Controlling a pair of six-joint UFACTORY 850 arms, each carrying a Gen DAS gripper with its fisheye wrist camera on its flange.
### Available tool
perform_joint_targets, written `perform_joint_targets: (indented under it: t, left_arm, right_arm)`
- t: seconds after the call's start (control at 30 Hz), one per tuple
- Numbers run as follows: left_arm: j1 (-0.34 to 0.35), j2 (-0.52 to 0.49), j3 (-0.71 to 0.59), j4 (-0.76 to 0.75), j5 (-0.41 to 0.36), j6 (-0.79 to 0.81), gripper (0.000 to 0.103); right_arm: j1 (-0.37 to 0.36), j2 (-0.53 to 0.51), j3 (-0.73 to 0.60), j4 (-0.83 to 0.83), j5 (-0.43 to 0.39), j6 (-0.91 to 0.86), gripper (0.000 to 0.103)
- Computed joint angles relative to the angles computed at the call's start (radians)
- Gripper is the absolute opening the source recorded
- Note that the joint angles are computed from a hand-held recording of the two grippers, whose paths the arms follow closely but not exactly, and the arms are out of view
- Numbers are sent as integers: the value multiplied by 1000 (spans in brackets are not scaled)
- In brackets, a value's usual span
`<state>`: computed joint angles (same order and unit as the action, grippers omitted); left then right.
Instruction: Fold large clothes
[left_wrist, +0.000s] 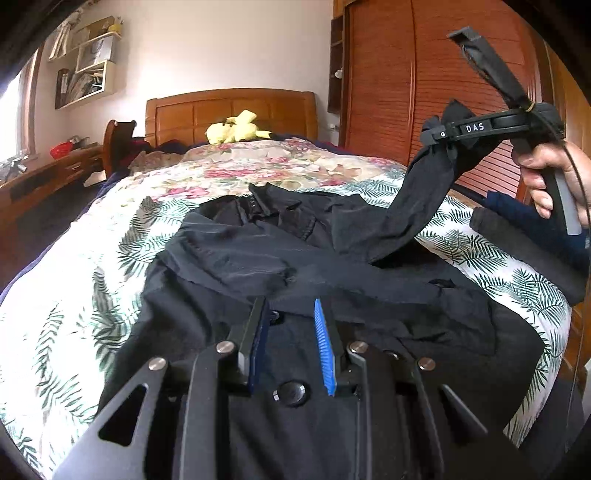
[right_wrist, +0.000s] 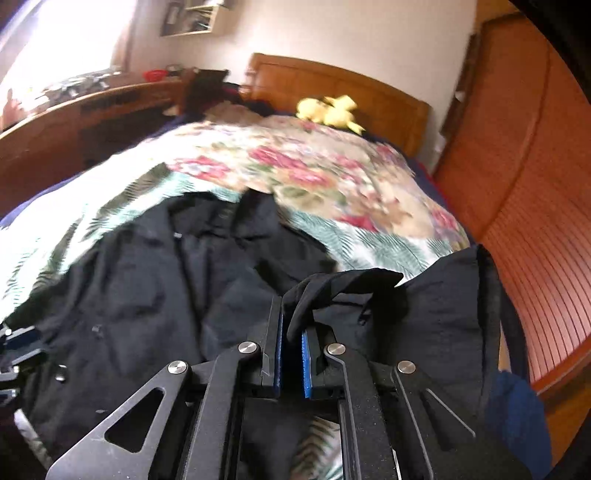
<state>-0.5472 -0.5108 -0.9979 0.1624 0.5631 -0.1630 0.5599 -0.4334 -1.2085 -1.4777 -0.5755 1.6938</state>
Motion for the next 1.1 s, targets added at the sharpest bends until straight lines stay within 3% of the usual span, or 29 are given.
perform_joint_targets:
  t: [0.47, 0.9, 1.1]
  left_arm:
    - [51, 45, 57, -16, 30, 1, 23]
    - [67, 51, 68, -54, 32, 28, 23]
    - [76, 58, 79, -63, 31, 38, 23]
  right_arm:
    - [116, -69, -137, 25, 44, -117, 5]
    - [193, -102, -100, 83, 184, -124, 7]
    - [203, -105, -61, 242, 244, -203, 12]
